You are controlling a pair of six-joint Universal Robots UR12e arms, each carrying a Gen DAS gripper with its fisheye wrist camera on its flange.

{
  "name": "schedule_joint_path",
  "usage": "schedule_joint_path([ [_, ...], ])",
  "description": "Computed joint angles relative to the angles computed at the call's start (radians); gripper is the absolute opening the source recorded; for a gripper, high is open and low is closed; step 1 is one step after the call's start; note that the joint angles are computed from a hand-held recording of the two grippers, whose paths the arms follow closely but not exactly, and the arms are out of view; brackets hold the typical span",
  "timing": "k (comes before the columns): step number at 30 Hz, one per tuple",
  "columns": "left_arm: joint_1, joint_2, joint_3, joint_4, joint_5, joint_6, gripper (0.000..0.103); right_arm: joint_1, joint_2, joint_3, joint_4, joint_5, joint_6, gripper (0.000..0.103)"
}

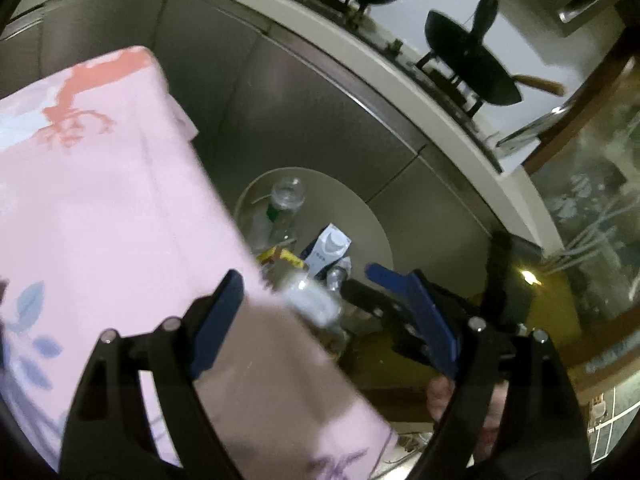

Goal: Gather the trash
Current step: 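Carry the tissue pack and snack packet to the beige bin and release both, then move both tools back over the table toward the green packet and pink wrapper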

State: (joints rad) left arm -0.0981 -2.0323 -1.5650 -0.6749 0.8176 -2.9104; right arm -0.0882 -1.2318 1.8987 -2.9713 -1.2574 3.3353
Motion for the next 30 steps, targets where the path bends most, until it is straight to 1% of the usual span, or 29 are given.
schedule_joint_path([
  [1,0.01,0.011,-0.017,0.013,-0.001,0.002,0.08,0.012,0.003,-0.012,0.027,-0.019,-0.03,0.054],
  [2,0.021,0.022,-0.036,0.029,0.003,0.003,0.08,0.026,0.009,-0.026,0.059,-0.058,-0.056,0.054],
  [3,0.035,0.036,-0.061,0.05,0.011,0.003,0.08,0.045,0.02,-0.047,0.094,-0.135,-0.075,0.054],
  [5,0.054,0.052,-0.091,0.074,0.027,-0.004,0.08,0.063,0.051,-0.082,0.131,-0.238,-0.086,0.054],
  [6,0.062,0.058,-0.102,0.082,0.034,-0.008,0.08,0.062,0.064,-0.096,0.156,-0.241,-0.067,0.054],
  [7,0.073,0.065,-0.115,0.087,0.044,-0.018,0.08,0.056,0.079,-0.112,0.188,-0.222,-0.035,0.054],
  [9,0.094,0.076,-0.132,0.083,0.048,-0.027,0.08,0.055,0.088,-0.117,0.193,-0.219,-0.012,0.054],
  [11,0.111,0.087,-0.148,0.089,0.046,-0.032,0.08,0.048,0.078,-0.105,0.173,-0.17,0.011,0.054],
  [16,0.166,0.122,-0.204,0.179,0.031,-0.064,0.08,0.049,0.01,-0.056,0.091,-0.154,-0.013,0.054],
  [19,0.202,0.139,-0.233,0.23,0.02,-0.094,0.08,0.052,-0.027,-0.033,0.049,-0.164,-0.029,0.054],
  [21,0.225,0.149,-0.25,0.262,0.014,-0.114,0.08,0.057,-0.045,-0.025,0.03,-0.169,-0.023,0.054],
  [23,0.256,0.161,-0.271,0.302,0.01,-0.139,0.08,0.065,-0.057,-0.019,0.008,-0.156,-0.014,0.054],
  [24,0.264,0.165,-0.277,0.317,0.014,-0.15,0.08,0.07,-0.06,-0.019,-0.001,-0.145,-0.013,0.054],
  [26,0.291,0.177,-0.295,0.351,0.036,-0.171,0.08,0.089,-0.064,-0.016,-0.027,-0.113,-0.013,0.054],
  [28,0.313,0.187,-0.313,0.378,0.058,-0.185,0.08,0.108,-0.052,-0.03,-0.035,-0.086,-0.008,0.054],
  [30,0.327,0.193,-0.326,0.393,0.083,-0.194,0.08,0.13,-0.036,-0.041,-0.04,-0.04,0.013,0.054],
])
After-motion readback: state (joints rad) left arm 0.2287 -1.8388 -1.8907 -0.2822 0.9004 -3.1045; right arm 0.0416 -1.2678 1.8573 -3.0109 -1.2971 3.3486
